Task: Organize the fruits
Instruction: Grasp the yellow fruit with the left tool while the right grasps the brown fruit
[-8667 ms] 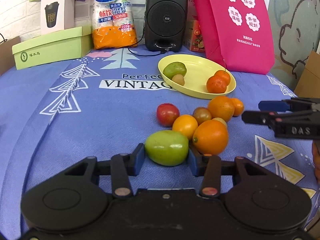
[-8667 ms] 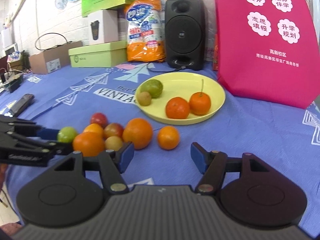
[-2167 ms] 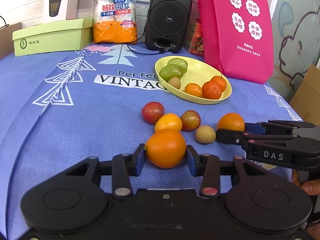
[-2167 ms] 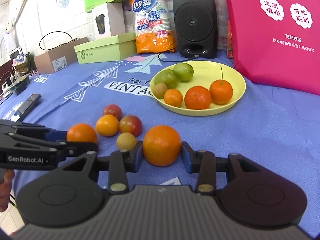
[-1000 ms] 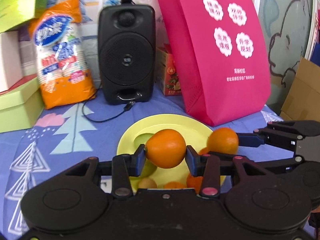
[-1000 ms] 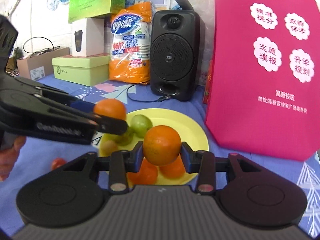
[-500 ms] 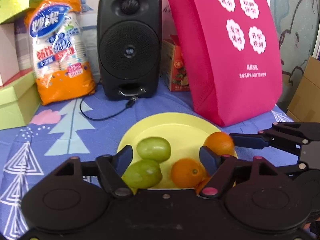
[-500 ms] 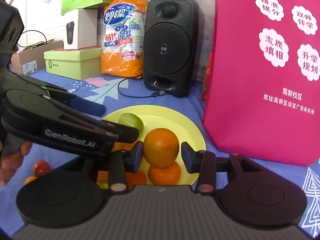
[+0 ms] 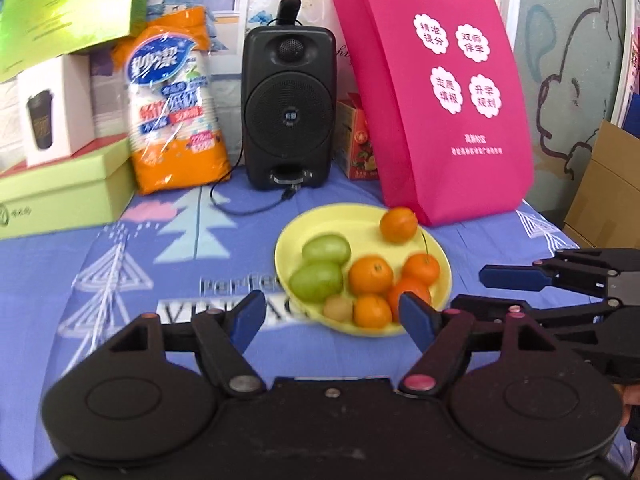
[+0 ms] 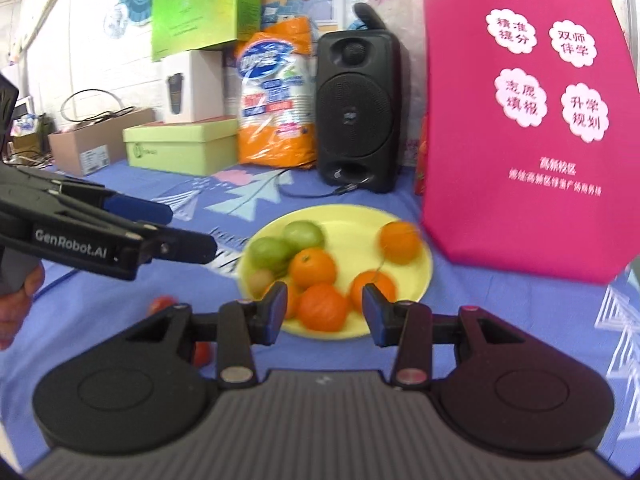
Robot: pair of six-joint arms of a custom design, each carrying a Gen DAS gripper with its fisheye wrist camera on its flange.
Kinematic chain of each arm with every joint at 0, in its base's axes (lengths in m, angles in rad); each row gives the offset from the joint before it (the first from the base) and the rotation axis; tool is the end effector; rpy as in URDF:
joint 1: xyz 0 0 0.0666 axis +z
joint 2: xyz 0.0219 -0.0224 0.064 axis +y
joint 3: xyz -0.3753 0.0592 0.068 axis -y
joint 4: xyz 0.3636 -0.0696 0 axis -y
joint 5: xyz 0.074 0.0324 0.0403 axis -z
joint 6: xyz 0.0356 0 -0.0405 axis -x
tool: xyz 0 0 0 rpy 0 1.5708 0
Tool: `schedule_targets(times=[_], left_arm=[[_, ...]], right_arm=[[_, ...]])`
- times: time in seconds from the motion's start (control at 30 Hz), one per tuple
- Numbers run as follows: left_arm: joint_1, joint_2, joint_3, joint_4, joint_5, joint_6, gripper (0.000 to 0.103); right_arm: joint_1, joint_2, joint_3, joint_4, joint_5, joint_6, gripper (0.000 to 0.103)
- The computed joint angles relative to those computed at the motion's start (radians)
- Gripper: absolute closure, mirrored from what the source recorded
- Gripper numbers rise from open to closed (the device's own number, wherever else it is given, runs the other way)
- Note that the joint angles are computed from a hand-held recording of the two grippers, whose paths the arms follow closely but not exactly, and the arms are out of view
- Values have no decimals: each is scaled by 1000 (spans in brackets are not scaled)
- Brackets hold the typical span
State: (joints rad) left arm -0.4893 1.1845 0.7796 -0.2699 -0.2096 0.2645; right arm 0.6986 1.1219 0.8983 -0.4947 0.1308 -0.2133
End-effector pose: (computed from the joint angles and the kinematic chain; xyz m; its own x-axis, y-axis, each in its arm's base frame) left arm 0.3233 -0.1642 0.2925 -0.6150 0.0378 -0.7877 0.1612 0.9838 -0.0787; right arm 0.2766 0.2257 0.3455 -0.6116 -0.2396 -0.7540 -0.4430 0.8933 0.0755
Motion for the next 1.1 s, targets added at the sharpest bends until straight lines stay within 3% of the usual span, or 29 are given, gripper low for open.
schedule_targets(times=[0.2, 0.37, 0.5, 1.1], left_arm=[[-76, -123, -112, -35, -76, 67, 30], [-128, -186, -184, -54, -114, 142, 38], [-123, -166, -201, -39, -93, 161, 57], [-52, -26, -164, 40, -19, 163, 58]], right_arm=[[97, -53, -48, -30, 15, -58, 62], [159, -78, -79, -54, 34, -101, 62], [177, -87, -92, -65, 32, -125, 62], [187, -30, -83, -47, -31, -105, 62]])
